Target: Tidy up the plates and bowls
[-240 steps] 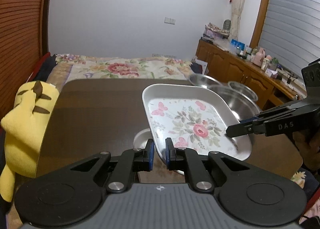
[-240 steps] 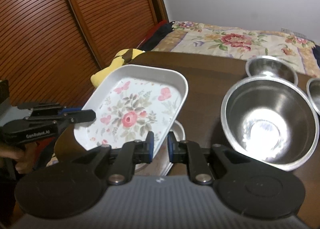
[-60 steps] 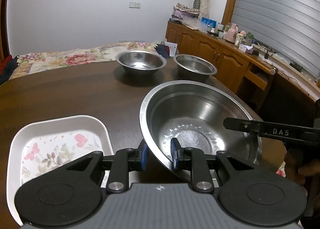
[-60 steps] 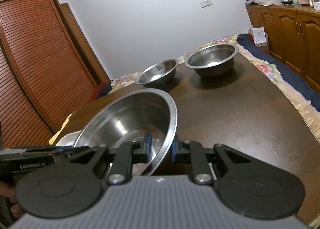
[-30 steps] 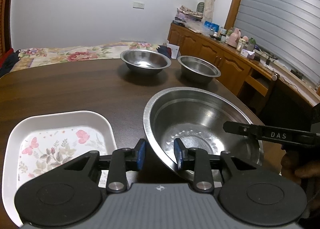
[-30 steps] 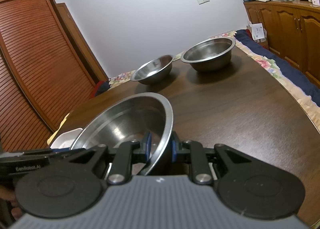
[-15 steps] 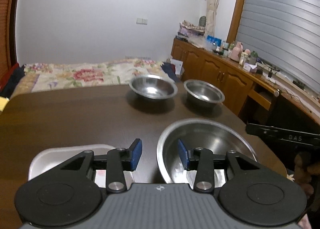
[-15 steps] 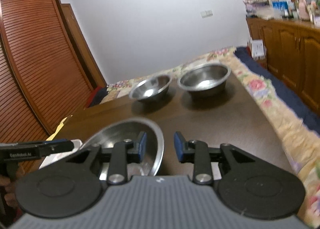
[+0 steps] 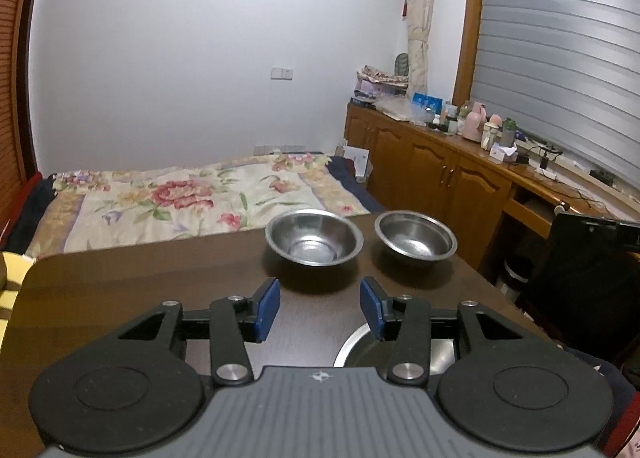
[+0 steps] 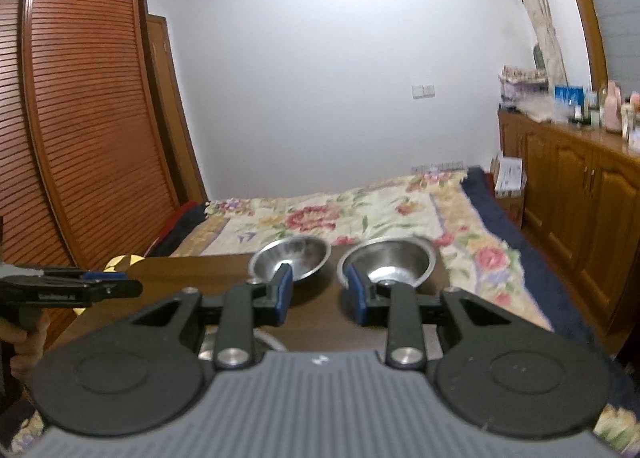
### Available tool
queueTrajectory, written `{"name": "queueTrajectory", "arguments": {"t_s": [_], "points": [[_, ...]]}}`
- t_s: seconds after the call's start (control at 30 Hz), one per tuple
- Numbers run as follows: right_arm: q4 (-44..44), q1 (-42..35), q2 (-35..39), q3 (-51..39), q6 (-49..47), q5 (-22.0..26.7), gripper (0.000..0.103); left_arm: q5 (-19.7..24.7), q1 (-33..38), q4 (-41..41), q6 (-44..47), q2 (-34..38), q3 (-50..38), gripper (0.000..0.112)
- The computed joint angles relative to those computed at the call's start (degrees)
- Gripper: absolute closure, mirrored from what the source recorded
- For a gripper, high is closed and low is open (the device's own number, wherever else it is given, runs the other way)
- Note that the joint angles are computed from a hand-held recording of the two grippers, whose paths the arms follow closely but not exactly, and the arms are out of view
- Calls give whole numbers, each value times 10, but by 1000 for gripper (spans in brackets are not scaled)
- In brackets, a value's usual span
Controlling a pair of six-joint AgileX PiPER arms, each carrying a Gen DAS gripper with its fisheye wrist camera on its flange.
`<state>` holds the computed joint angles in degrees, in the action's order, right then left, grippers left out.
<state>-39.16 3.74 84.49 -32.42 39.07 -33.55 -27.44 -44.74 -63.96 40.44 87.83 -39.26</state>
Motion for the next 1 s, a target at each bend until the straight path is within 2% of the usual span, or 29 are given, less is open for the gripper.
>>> {"name": "queueTrajectory", "arguments": {"t_s": [0.27, 0.5, 0.6, 0.83, 1.0], "points": [[-52, 0, 24, -70, 31, 32, 71, 34, 29, -10, 72, 24, -62, 61], [-101, 26, 102, -181, 48, 86, 70, 77, 83, 14, 89, 82, -131, 60], [-168, 31, 153, -242, 110, 103, 70, 96, 104, 17, 88, 112, -162, 60], [-366, 43, 276, -388, 325, 118, 69, 119, 135, 49, 46, 175, -211, 60], [-458, 53, 341, -470, 435, 116, 63, 141, 151, 4, 92, 222, -255, 60]]}}
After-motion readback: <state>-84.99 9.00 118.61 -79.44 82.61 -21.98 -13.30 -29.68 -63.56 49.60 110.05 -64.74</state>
